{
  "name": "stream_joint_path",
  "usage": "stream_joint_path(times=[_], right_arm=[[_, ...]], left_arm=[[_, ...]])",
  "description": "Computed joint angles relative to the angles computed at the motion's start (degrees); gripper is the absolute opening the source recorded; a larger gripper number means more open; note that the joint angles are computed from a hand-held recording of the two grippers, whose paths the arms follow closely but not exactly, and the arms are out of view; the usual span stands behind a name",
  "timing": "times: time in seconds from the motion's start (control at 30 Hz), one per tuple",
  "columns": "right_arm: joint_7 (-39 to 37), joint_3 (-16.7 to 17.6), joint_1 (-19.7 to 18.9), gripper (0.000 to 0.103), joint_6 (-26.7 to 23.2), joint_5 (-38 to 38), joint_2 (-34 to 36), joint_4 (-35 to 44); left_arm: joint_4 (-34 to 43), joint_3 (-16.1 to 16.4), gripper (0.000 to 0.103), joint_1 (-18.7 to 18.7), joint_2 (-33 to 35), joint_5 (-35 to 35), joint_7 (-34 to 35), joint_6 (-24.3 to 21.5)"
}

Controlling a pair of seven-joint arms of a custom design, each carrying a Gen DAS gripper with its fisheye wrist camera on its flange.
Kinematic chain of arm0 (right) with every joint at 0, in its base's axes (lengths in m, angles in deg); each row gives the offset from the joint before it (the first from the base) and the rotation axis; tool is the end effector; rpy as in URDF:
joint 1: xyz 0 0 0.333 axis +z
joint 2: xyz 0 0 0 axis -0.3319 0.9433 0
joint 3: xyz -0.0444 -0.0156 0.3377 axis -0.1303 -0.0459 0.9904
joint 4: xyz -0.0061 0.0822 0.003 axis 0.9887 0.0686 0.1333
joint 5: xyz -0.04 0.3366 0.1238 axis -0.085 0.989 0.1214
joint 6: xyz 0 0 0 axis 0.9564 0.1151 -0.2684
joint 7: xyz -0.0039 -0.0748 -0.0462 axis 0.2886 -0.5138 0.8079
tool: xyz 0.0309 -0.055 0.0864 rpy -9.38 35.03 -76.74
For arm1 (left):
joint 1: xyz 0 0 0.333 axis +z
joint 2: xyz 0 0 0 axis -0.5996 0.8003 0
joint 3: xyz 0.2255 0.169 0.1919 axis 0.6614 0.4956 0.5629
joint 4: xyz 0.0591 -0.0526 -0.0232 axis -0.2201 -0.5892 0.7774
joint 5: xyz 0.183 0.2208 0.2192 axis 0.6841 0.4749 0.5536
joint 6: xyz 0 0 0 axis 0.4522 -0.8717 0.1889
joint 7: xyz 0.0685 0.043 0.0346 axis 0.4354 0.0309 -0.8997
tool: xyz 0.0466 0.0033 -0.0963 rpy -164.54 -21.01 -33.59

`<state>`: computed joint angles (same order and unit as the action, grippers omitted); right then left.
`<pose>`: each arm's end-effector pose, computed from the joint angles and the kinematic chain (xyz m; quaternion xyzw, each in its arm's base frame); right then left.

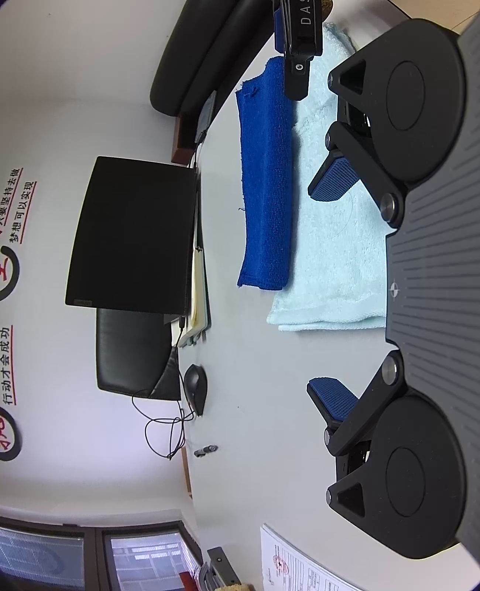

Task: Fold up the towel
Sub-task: 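Move the right gripper toward the dark blue towel's edge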

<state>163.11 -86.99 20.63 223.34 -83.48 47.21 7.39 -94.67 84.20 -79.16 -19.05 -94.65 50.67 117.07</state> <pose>0.6263 0.4269 0.4217 -0.5985 0.6365 -0.3101 0.3749 0.6315 -0.3073 0.4083 -0.5287 0.6688 -0.4194 0.3121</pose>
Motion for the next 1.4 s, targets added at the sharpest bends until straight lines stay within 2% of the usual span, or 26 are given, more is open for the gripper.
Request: stream_joint_path(times=[0.3, 0.47, 0.67, 0.83, 1.2, 1.4], right_arm=[[-2.63, 0.57, -0.56, 0.092, -0.42, 2.39, 1.22, 1.76], [-4.45, 0.56, -0.65, 0.092, -0.51, 4.01, 2.22, 3.27], [-7.95, 0.86, -0.81, 0.092, -1.17, 6.80, 3.76, 5.68], [-11.09, 0.98, -0.87, 0.092, -1.94, 9.40, 5.21, 7.98], [-17.83, 0.94, -0.64, 0.093, -4.22, 14.81, 8.82, 14.12], [-16.10, -1.64, 1.17, 0.093, -5.72, 13.82, 9.40, 15.37]], left_arm=[[0.71, 0.45, 0.103, 0.31, 0.46, 0.70, -0.86, -0.82], [1.59, 3.50, 0.103, -1.42, 1.38, 1.40, -2.52, -2.43], [2.05, 3.68, 0.103, -0.92, 1.73, 4.07, -4.52, -2.75], [2.37, 5.74, 0.103, -2.01, 2.40, 5.29, -6.10, -3.39], [2.25, 4.26, 0.103, 0.16, 2.26, 9.01, -8.72, -4.03], [2.26, 2.34, 0.103, 1.97, 1.99, 10.49, -8.75, -3.80]])
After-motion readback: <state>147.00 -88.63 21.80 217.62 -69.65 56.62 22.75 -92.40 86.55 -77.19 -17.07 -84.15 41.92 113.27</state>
